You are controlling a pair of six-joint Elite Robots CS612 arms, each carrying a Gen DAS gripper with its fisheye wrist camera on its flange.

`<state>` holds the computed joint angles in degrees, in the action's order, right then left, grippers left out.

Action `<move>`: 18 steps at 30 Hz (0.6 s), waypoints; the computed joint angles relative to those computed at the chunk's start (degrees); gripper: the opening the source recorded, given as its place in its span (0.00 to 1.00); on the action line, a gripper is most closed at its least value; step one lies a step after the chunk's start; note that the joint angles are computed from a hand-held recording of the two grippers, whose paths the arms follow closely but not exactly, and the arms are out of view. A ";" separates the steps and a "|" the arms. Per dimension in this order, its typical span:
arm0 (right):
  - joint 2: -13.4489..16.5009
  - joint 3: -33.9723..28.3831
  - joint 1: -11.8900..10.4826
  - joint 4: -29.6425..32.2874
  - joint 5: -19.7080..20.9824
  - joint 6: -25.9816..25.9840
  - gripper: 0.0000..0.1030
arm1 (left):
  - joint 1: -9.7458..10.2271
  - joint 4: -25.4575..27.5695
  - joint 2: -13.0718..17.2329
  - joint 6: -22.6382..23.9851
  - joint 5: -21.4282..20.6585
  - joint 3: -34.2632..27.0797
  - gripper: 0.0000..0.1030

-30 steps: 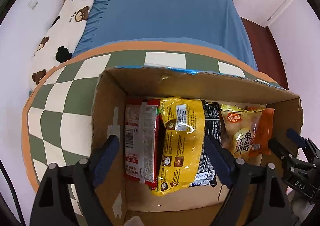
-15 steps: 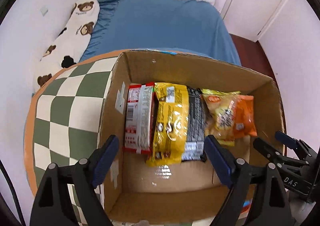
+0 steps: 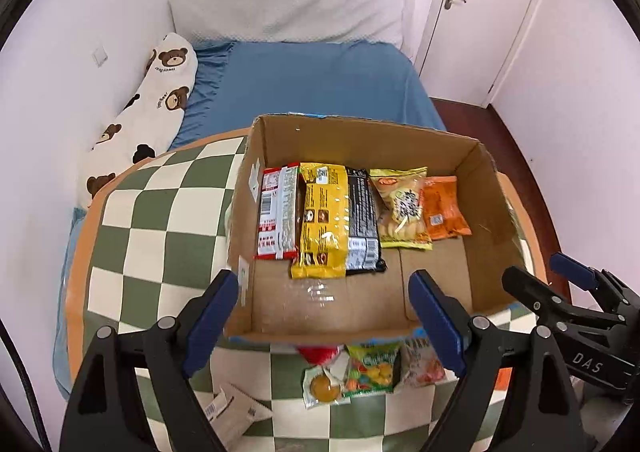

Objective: Organize snacks
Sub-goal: 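Grasp the white wrapped bar with the left tool while the right tool grasps the cookie packet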

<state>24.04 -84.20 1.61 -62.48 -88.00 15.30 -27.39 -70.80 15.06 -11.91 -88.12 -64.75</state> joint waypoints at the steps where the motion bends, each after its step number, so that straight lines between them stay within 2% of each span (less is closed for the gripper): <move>1: 0.09 -0.73 0.12 0.03 -0.06 0.20 0.89 | -0.07 0.47 0.42 -0.07 -0.02 -1.31 0.85; 8: 2.03 -7.99 0.22 5.29 4.73 4.15 0.89 | -0.07 7.43 3.73 -0.01 -0.54 -9.91 0.85; 12: 4.53 -11.64 0.03 11.11 7.72 6.76 0.89 | -0.06 13.70 6.24 1.20 2.17 -14.21 0.85; 14: 6.08 -12.76 -0.29 14.08 9.80 8.49 0.89 | 0.38 17.25 7.32 2.31 2.84 -15.30 0.85; 18: 8.52 -12.76 -0.67 16.13 11.94 9.85 0.89 | 1.78 24.65 8.88 3.52 3.25 -15.78 0.85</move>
